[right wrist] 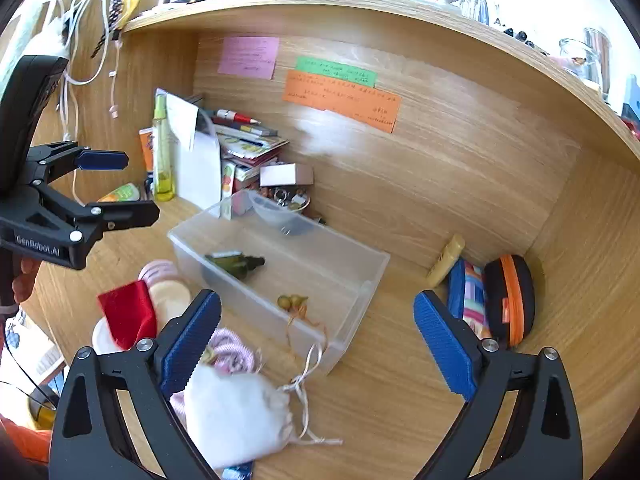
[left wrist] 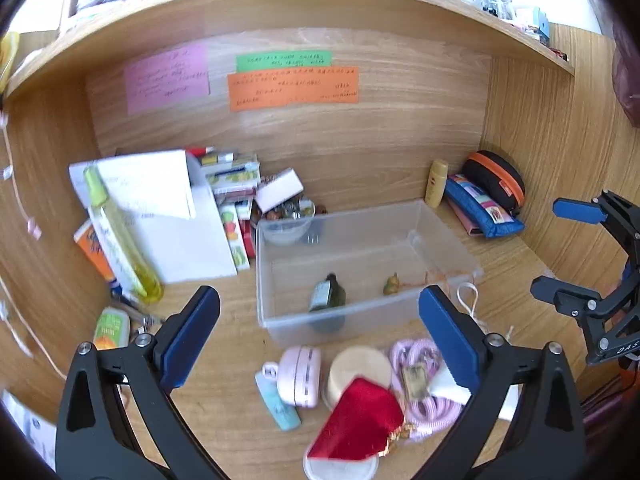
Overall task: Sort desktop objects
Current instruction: 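Move both tools back over the pile of items, then grasp the red velvet pouch with left tool while right tool grasps the white cloth bag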
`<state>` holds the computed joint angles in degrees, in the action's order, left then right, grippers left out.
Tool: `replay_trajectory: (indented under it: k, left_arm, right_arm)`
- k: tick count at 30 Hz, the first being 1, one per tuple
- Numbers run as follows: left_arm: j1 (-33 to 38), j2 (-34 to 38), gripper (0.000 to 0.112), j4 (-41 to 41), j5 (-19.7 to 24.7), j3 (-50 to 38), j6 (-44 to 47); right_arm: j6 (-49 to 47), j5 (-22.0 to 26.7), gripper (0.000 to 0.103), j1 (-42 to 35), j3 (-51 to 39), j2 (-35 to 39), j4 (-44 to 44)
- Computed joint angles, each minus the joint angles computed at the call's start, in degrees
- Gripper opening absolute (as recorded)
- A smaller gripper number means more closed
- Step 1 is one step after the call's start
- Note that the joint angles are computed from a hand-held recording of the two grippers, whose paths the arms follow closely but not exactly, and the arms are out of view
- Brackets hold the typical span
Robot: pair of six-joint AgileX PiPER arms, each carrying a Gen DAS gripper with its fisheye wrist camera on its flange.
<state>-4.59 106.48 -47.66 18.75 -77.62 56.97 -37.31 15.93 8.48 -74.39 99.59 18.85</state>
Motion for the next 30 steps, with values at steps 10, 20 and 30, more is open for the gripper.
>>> replay_trajectory:
  k: [10, 20, 30]
  left_arm:
    - [0.98, -0.14, 0.101, -13.65, -3.5, 10.09, 12.14]
    - [1.62, 1.29, 0.101, -25.61, -0.67, 14.95, 22.16]
    - [1.25, 5.46, 0.101, -22.76, 0.46, 13.51, 17.84]
  right_arm:
    - [-3.98, -6.26, 0.097, 0.64, 12.08, -1.47, 5.73]
    - [-29.58, -8.26, 0.097, 0.2, 18.73, 0.2, 35.56]
    - [-31.23, -6.44, 0.097, -0.62, 17.23, 5.32, 38.92]
